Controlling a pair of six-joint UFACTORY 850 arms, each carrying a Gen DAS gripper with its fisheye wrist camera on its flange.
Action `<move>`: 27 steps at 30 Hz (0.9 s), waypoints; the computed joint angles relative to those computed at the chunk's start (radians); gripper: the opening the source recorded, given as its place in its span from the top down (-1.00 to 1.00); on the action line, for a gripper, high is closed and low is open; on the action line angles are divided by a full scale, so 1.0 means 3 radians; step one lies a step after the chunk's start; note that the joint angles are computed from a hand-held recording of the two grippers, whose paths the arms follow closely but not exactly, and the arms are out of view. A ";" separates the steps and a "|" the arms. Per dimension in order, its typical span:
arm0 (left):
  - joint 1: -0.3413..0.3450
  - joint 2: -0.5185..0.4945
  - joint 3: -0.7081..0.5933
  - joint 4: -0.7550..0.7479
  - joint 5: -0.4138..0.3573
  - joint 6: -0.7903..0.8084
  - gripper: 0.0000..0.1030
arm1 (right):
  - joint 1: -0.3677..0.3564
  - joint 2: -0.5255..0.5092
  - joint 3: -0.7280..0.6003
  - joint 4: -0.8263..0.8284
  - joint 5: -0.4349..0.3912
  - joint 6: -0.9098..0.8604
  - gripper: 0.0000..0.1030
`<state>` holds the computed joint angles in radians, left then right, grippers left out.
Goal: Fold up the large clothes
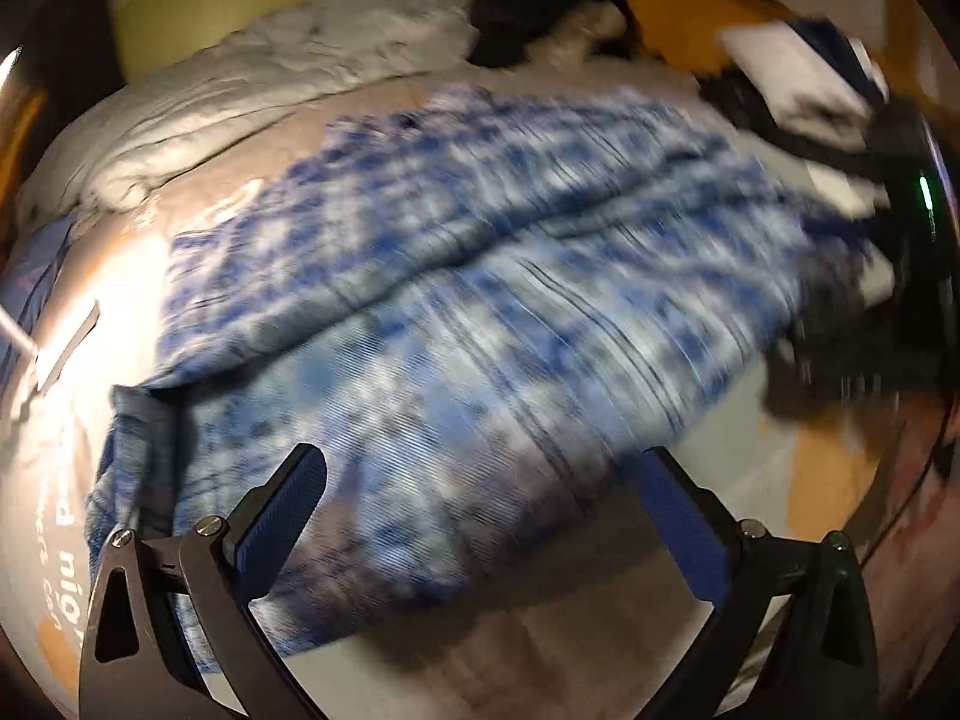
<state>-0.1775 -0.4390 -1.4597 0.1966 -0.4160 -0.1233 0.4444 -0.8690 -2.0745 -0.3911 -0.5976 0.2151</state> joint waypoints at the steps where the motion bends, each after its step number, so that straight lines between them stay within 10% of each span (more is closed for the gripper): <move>1: -0.0013 -0.0020 -0.0015 -0.0045 -0.0049 0.0071 -0.99 | -0.0009 -0.0012 -0.0025 0.0009 -0.0020 0.0010 -0.92; 15: 0.0068 -0.0226 -0.0218 0.1382 -0.0695 -0.1729 -0.98 | -0.0070 -0.0060 -0.0162 -0.0355 -0.0107 0.0645 -0.92; 18: 0.0128 -0.0125 -0.0128 0.1745 -0.0628 -0.2304 -0.63 | -0.0107 0.0033 -0.0057 -0.0459 0.0025 0.0911 -0.91; 22: 0.0234 0.0087 0.0055 0.1909 -0.0313 -0.2806 0.22 | -0.0161 0.0162 0.0084 -0.0140 0.0291 0.0718 -0.18; 25: 0.0235 0.0200 0.0159 0.2356 -0.0233 -0.3316 0.60 | -0.0182 0.0294 0.0289 -0.0067 0.0599 0.0752 0.64; 27: 0.0213 0.0261 0.0225 0.2716 -0.0188 -0.3694 0.75 | -0.0184 0.0377 0.0418 -0.0200 0.0785 0.0949 0.81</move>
<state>-0.1136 -0.3609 -1.3922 1.0114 -0.4723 -1.2314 0.3892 -0.7559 -1.9491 -0.4510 -0.3622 0.4998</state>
